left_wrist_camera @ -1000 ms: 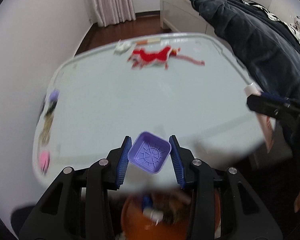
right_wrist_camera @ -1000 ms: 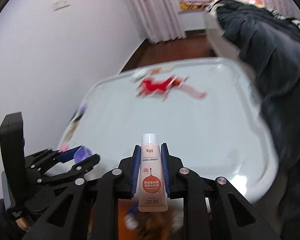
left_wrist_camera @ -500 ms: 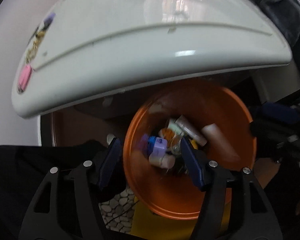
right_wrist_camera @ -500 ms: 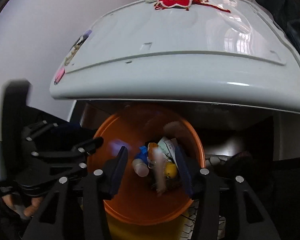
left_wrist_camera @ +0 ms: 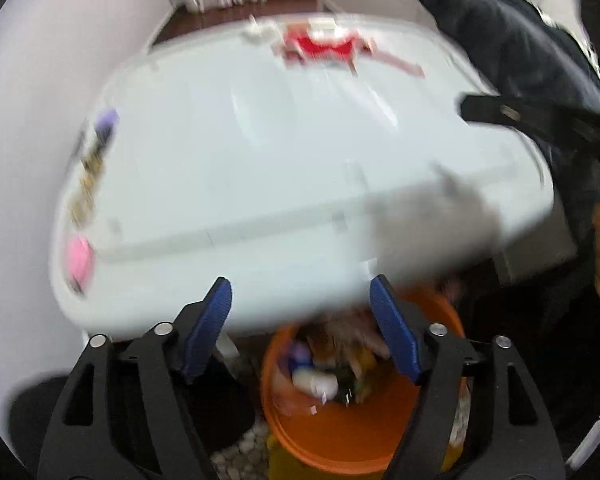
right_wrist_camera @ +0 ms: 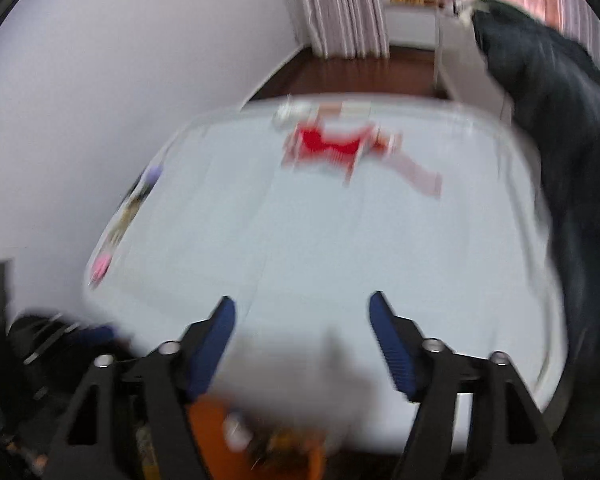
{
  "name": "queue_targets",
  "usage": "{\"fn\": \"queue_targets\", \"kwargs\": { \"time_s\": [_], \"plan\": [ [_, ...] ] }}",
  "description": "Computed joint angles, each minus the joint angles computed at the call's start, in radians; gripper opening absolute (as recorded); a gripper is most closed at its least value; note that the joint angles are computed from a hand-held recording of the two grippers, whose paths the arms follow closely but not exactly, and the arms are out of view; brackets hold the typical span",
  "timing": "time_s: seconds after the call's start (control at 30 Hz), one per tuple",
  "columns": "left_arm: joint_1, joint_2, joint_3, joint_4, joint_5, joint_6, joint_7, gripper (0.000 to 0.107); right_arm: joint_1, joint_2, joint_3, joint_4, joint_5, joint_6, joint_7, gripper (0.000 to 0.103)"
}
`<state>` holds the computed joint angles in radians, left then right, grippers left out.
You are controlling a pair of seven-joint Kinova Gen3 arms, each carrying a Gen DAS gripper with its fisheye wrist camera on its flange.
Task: Collect trash
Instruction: 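Grasp the red knitted stocking with the right gripper while the left grasps the white tissue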
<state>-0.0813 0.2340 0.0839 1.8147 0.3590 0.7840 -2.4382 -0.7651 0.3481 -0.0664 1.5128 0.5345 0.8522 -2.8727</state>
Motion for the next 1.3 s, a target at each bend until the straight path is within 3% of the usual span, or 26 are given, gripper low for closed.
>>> {"fn": "queue_targets", "kwargs": {
  "time_s": [0.1, 0.23, 0.4, 0.47, 0.53, 0.6, 0.63, 0.73, 0.83, 1.03, 1.2, 1.27, 1.3],
  "plan": [
    [0.035, 0.039, -0.004, -0.129, -0.036, 0.033, 0.093, 0.073, 0.126, 0.096, -0.013, -0.139, -0.005, 0.01, 0.122, 0.074],
    [0.071, 0.116, -0.003, -0.272, -0.085, 0.035, 0.192, 0.073, 0.193, 0.254, 0.065, -0.324, -0.099, 0.005, 0.25, 0.079],
    [0.118, 0.221, -0.004, -0.405, -0.167, 0.001, 0.298, 0.073, 0.24, 0.409, 0.102, -0.526, -0.208, 0.077, 0.349, 0.087],
    [0.129, 0.278, 0.001, -0.481, -0.189, 0.024, 0.332, 0.073, 0.25, 0.46, 0.101, -0.585, -0.244, 0.123, 0.383, 0.09],
    [0.134, 0.327, 0.008, -0.548, -0.202, 0.052, 0.354, 0.073, 0.214, 0.478, 0.133, -0.597, -0.242, 0.151, 0.41, 0.085],
    [0.154, 0.37, 0.005, -0.6, -0.223, 0.049, 0.384, 0.073, 0.199, 0.467, 0.136, -0.574, -0.247, 0.127, 0.468, 0.056],
    [0.16, 0.382, 0.007, -0.611, -0.231, 0.041, 0.392, 0.073, 0.21, 0.442, 0.11, -0.539, -0.249, 0.09, 0.485, 0.012],
    [0.195, 0.436, 0.009, -0.679, -0.26, 0.022, 0.417, 0.073, 0.242, 0.361, 0.09, -0.4, -0.334, -0.005, 0.48, 0.011],
    [0.219, 0.503, 0.022, -0.761, -0.272, 0.006, 0.427, 0.073, 0.294, 0.243, 0.034, -0.261, -0.36, -0.074, 0.388, 0.011],
    [0.266, 0.671, 0.039, -1.01, -0.253, 0.084, 0.484, 0.073, 0.126, 0.022, 0.16, 0.01, -0.21, -0.236, 0.149, 0.012],
    [0.328, 0.778, -0.013, -1.145, -0.305, 0.093, 0.565, 0.071, 0.196, 0.022, 0.078, 0.022, -0.19, -0.268, 0.146, 0.012],
    [0.313, 0.765, 0.005, -1.123, -0.288, 0.074, 0.565, 0.023, 0.173, 0.014, 0.089, 0.041, -0.196, -0.283, 0.125, 0.012],
    [0.316, 0.757, 0.002, -1.115, -0.291, 0.077, 0.573, 0.018, 0.175, 0.019, 0.085, 0.036, -0.195, -0.284, 0.123, 0.012]
  ]
}}
